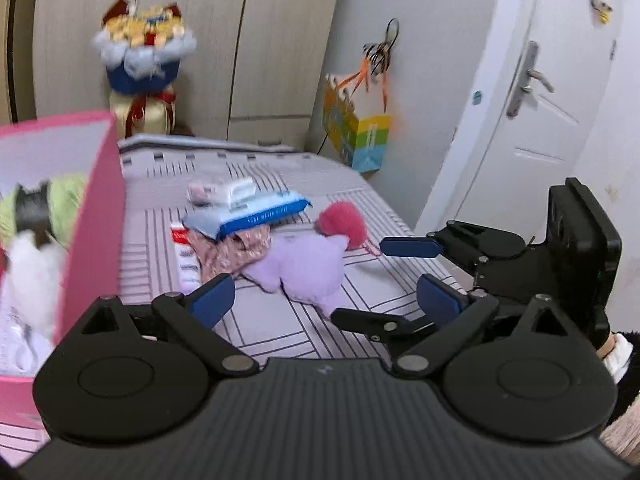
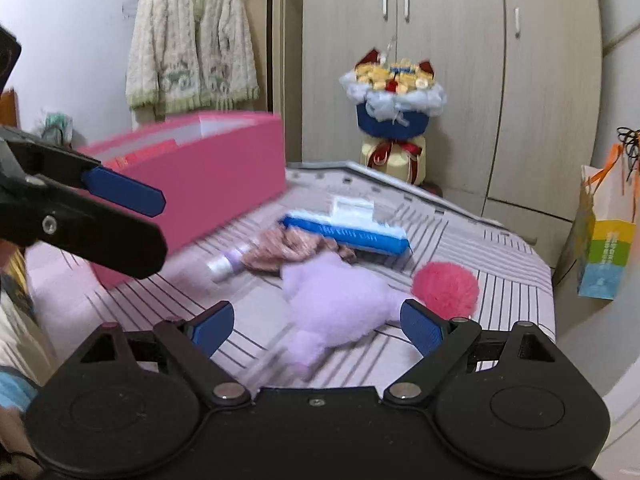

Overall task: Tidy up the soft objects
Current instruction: 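Move the left tool to the lilac plush toy and close on it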

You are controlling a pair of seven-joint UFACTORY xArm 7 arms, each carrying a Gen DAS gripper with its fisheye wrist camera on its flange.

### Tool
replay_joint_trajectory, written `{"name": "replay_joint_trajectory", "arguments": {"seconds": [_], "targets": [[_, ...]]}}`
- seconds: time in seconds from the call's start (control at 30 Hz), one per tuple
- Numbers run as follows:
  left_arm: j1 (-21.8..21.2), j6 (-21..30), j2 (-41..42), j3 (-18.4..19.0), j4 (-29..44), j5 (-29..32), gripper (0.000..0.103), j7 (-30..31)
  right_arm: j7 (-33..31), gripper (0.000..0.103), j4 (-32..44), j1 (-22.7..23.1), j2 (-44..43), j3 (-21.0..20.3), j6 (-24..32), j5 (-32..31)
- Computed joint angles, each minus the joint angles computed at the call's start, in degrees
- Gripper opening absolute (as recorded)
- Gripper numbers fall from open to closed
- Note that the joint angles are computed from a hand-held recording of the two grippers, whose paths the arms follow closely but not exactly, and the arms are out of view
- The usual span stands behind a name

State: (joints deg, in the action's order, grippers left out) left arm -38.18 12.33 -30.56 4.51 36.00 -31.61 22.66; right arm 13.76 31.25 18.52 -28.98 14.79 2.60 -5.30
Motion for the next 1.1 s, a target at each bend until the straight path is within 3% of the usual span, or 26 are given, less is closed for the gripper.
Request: {"name": "replay_joint_trajectory", "arguments": {"seconds": [0.17,0.3,0.47,0.6,0.77,0.9,1.0,1.1], "targets": [[-3.34,0.43,7.26,3.14,3.99,-5.95,0.098,2.29,-4.19,0.093,2.19,2.25,4.51,-3.81,0.89,0.56],[0.22,0.17,12.29,0.17,6.69,-9.10,0.097,0.83,-9.63,0.093,3.88,4.10,6.93,-5.87,-0.05,0.29],[-0.75,0.61,15.89,0.97,9.50,-19.94,0.089,7.79,-18.44,0.093,7.27,4.92,10.04,-6.97,1.58,-1.03],[-0.73,-0.88,17.40,-0.11,9.99,-27.45,0.083,13.33,-26.57,0.093,10.16,8.57,12.73,-10.40,4.56,3.66],[0.93,-3.20,18.22,-2.58,10.09,-34.07,0.075,17.91,-36.07,0.092,11.91,13.49,14.59,-14.82,6.54,16.79],[3.35,-1.72,18.32,-4.35,10.22,-37.01,0.070,19.48,-37.66,0.092,12.60,13.44,14.40,-14.45,9.60,24.73],[5.40,-1.10,18.36,-5.81,10.24,-38.79,0.070,20.10,-31.23,0.092,12.18,9.42,13.90,-10.27,10.29,24.44],[7.25,-1.23,18.22,-6.98,10.13,-42.17,0.067,21.84,-28.47,0.092,11.05,9.43,12.82,-9.41,9.90,26.07]]}}
